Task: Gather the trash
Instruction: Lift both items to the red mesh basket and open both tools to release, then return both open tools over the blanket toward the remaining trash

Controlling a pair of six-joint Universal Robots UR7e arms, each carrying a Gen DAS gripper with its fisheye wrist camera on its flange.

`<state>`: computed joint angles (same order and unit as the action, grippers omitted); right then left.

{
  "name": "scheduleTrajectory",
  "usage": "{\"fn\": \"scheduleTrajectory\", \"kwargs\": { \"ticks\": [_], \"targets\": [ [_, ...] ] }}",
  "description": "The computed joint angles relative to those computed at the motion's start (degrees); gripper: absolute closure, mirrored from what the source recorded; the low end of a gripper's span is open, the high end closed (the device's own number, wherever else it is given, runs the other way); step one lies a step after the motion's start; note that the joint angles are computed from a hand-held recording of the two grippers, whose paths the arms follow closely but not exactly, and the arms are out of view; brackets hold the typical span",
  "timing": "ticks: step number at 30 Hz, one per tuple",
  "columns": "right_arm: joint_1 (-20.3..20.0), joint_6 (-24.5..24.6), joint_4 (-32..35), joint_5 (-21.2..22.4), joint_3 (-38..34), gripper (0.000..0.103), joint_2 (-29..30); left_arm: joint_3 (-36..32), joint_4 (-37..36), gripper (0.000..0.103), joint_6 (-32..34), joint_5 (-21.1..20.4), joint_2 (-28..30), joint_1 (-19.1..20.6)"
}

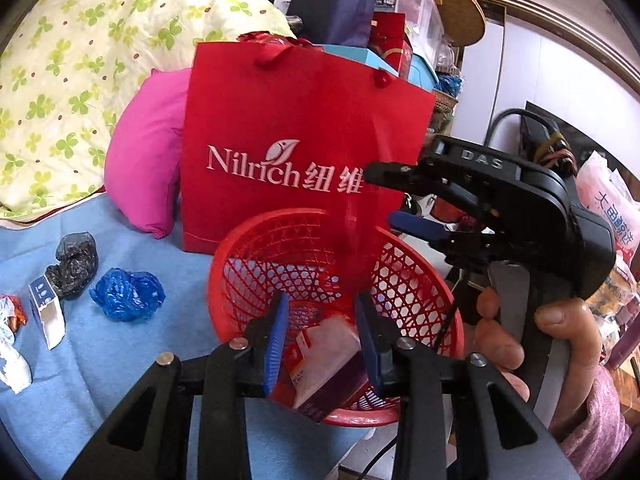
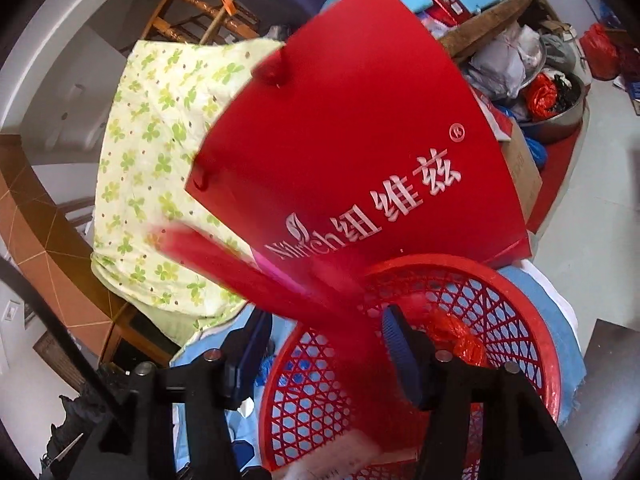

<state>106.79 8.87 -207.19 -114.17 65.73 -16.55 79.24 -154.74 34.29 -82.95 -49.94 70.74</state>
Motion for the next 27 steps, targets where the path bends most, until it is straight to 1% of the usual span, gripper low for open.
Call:
{"fn": "scheduleTrajectory", "kwargs": {
  "ticks": [5,8,11,15,16,18,20,22,27],
  "targets": [
    [1.08,-4.95,-1.93,0.32,-2.34,0.041,1.82,-1.07,-1.44,0.068,-1.05,1.31,-0.76,0.93],
    [2.32,-9.67,-2.69,0.87,-5.28,0.041,3.97,-1.89,-3.24,0.068,-1.24,3.18,-1.37,1.75],
    [3.34,-13.43,-3.21,3.71,-7.77,0.041,6.04,-3.19,-5.65,0.067,-1.67,5.79,-2.12,2.95],
    [4.39,-16.69,-0.94,7.79,-11.74,0.041,8.92,-6.45,-8.29,0.066,-4.54,9.67,-3.05,5.35],
    [4.68,-17.38,0.25,8.94,-13.17,0.041,9.88,-7.27,-8.79,0.066,-4.93,10.55,-3.04,5.83],
    [5.3,-18.59,2.78,10.52,-16.34,0.041,11.98,-9.11,-11.51,0.066,-5.09,14.5,-3.11,6.99],
    [5.83,-19.5,6.5,12.17,-20.01,0.041,14.26,-10.62,-12.82,0.066,-5.44,16.8,-3.24,8.12],
    [6.22,-19.89,10.36,13.0,-23.98,0.041,16.66,-12.19,-13.18,0.066,-6.68,18.02,-3.37,9.39],
    [6.94,-19.64,25.59,14.32,-38.07,0.041,24.28,-15.89,-11.83,0.065,-10.45,19.9,-3.42,12.15]
  ]
}}
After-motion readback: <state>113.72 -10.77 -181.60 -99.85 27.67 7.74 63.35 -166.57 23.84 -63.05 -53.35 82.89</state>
